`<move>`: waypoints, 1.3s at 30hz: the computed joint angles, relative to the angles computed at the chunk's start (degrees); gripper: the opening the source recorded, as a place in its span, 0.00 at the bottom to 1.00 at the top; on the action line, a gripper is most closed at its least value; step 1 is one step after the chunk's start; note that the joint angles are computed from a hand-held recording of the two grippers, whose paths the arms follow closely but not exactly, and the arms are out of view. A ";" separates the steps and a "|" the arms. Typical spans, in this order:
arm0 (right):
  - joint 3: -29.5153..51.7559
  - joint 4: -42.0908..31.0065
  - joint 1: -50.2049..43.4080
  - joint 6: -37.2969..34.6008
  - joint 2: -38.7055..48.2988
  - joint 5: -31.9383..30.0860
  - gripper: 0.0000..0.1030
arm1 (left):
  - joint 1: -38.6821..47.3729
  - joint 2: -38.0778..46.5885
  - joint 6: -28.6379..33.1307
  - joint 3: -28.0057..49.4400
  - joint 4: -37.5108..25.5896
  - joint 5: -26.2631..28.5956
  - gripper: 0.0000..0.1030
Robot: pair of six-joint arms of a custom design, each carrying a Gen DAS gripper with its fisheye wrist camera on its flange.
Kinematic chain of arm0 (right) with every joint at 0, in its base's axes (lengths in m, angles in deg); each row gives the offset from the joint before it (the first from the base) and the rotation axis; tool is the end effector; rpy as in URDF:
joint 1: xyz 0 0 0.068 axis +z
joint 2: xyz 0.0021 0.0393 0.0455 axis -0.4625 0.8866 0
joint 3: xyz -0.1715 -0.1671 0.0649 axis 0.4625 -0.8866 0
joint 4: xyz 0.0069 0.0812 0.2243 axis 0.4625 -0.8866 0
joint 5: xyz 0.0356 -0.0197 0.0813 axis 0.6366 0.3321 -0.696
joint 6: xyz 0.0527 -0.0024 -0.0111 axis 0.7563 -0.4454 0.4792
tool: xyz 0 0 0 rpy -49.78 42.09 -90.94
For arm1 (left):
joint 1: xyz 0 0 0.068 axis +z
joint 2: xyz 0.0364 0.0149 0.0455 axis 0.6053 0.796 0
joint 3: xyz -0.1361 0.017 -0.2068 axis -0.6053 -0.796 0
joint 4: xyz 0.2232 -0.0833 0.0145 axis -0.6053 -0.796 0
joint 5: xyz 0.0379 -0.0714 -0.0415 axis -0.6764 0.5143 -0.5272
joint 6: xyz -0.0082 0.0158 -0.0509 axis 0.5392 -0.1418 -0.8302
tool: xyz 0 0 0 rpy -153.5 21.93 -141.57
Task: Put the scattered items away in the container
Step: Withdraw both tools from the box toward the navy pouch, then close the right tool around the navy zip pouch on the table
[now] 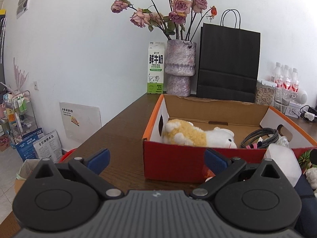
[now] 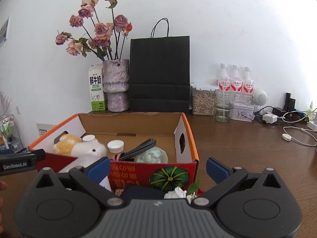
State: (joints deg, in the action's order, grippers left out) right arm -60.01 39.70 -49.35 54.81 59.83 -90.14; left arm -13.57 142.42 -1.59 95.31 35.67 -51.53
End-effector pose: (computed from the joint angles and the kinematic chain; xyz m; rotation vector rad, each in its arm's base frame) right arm 0.2101 -0.0584 0.1384 -0.4205 1.9708 0.3039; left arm 0.1415 -0.1232 0.1085 -0.5286 1.9402 0.3189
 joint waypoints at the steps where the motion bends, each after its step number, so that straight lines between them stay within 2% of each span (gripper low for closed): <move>1: -0.09 -1.91 -0.64 -1.44 -0.61 -0.07 1.00 | -0.88 -0.08 -1.87 0.01 -2.08 0.29 1.00; 7: -1.22 -10.18 -2.96 -9.35 -2.64 0.33 1.00 | -5.74 -0.22 -10.20 -0.52 -9.72 2.73 1.00; 9: -0.88 -12.50 -1.69 -10.80 -2.53 2.73 1.00 | -6.78 0.32 -11.53 -0.63 -10.75 3.57 1.00; 11: -0.46 -13.48 0.05 -10.90 -1.62 5.38 1.00 | -7.22 1.05 -12.35 -0.64 -11.31 4.76 1.00; 14: 0.64 -15.17 1.37 -10.92 -0.33 6.13 1.00 | -8.58 1.44 -14.18 -1.11 -12.00 5.55 1.00; 21: 4.36 -18.37 4.02 -9.83 4.44 7.50 0.91 | -10.32 2.35 -15.74 -0.98 -12.50 6.04 1.00; 26: 4.09 -16.44 5.44 -9.32 5.81 8.84 0.91 | -10.95 2.07 -16.96 -1.40 -12.74 5.92 1.00; 28: 3.17 -14.74 5.81 -9.48 5.96 8.89 0.87 | -10.92 1.56 -17.04 -1.77 -12.60 6.10 1.00; 30: 2.59 -14.82 5.38 -10.00 4.88 8.20 0.72 | -11.11 1.34 -17.48 -1.85 -13.08 6.10 1.00; 32: 1.86 -15.35 4.52 -10.63 2.96 7.54 0.66 | -11.46 1.02 -18.16 -2.10 -13.51 5.99 1.00; 39: 0.45 -17.61 2.24 -12.49 -0.88 4.87 0.64 | -12.12 0.31 -19.90 -2.17 -15.26 5.74 1.00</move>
